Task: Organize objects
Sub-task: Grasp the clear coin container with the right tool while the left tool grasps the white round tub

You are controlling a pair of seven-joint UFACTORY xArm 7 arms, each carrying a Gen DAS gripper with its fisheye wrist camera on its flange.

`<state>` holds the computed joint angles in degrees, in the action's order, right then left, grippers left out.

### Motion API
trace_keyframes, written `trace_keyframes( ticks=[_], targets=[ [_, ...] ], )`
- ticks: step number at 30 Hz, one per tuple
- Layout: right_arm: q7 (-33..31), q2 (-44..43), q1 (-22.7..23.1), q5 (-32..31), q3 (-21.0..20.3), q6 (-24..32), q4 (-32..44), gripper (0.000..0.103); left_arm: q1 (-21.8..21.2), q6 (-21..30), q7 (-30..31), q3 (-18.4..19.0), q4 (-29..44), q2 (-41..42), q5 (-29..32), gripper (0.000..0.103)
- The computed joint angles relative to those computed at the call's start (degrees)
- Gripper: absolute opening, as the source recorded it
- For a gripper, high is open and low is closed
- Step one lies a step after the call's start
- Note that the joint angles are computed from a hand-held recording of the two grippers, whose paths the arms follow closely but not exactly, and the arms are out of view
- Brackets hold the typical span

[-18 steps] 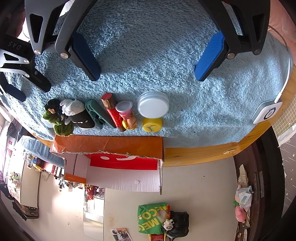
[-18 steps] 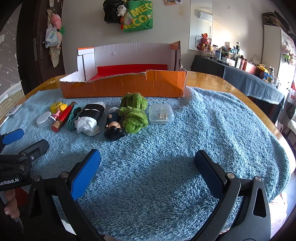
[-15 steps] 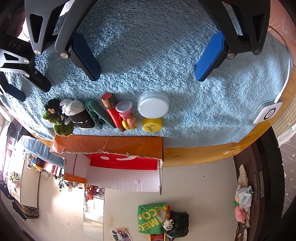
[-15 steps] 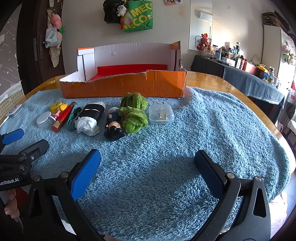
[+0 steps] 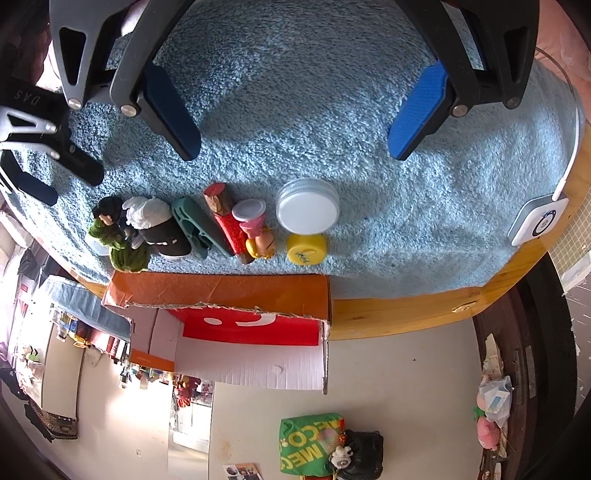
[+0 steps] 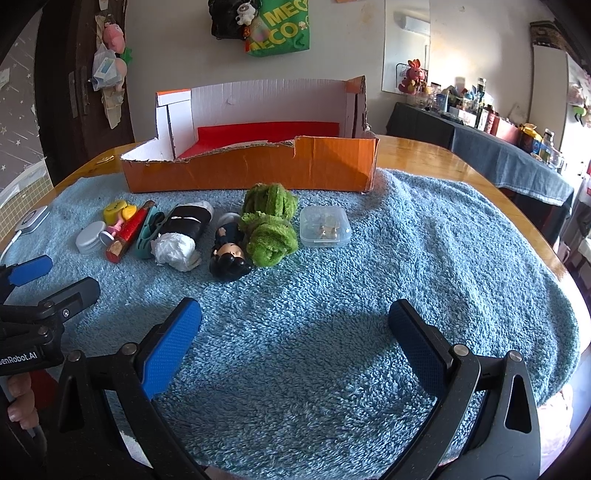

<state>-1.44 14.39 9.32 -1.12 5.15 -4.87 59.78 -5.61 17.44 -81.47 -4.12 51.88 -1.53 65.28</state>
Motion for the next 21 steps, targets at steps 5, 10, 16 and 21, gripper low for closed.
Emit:
trace_keyframes(
  ticks=[5,10,16,21],
  targets=[
    [-2.2,0.0,-6.8,3.2,6.6,2.3,1.9,0.103,0.6,-0.8,5.8,0.4,0.2,-0.4,-5.2,0.103],
    [-2.7,0.5,-5.9,4.7,5.0,3.8,4.8,0.103,1.3,-2.5,16.3,1.0,0.6,-0.4,-13.4,0.103],
    [-1.5,1.9,-3.5,3.9,1.2,6.6,9.2,0.103,1.8,-3.5,34.8,1.8,1.0,0.7,-30.8,0.100],
    [2.3,4.8,-0.5,1.0,-3.4,11.6,14.7,0.103,2.0,-2.7,42.6,2.2,1.9,1.7,-36.3,0.098]
  ],
)
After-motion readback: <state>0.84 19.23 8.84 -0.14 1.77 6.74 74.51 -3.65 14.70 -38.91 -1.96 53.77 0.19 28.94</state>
